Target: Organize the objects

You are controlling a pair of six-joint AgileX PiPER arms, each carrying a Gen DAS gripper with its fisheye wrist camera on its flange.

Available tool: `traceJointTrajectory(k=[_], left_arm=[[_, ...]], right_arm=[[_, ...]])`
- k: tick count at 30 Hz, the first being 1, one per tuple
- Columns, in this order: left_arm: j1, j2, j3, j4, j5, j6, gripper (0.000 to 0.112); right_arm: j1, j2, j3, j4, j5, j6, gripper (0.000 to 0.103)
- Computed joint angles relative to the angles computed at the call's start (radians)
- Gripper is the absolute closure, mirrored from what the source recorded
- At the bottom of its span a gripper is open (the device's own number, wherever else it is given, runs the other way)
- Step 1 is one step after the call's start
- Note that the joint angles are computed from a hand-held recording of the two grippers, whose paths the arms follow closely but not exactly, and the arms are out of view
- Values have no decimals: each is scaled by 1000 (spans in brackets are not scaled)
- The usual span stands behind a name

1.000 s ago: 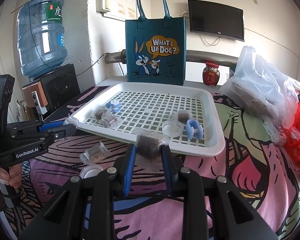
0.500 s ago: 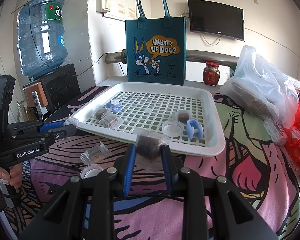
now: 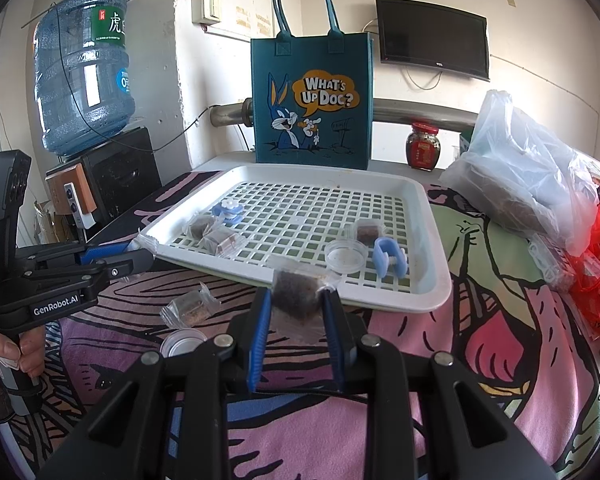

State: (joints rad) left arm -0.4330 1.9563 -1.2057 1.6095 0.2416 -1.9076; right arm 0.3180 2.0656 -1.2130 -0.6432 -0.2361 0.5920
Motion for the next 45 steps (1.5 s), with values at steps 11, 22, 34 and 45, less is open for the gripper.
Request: traceJointTrajectory(k=[11,22,34,45], left_arm=[[1,0,0,-1,-2,2,89],[2,0,-2,-9,-2,10,89],[2,0,-3,-14,-3,15,89],[1,1,-2,-14,-3,14,89]], right_arm=[[0,0,0,-6,0,5,77],[-2,0,0,-10,-2,9,77],[0,-1,1,-6,-1,6,77],[0,0,1,-6,-1,6,77]])
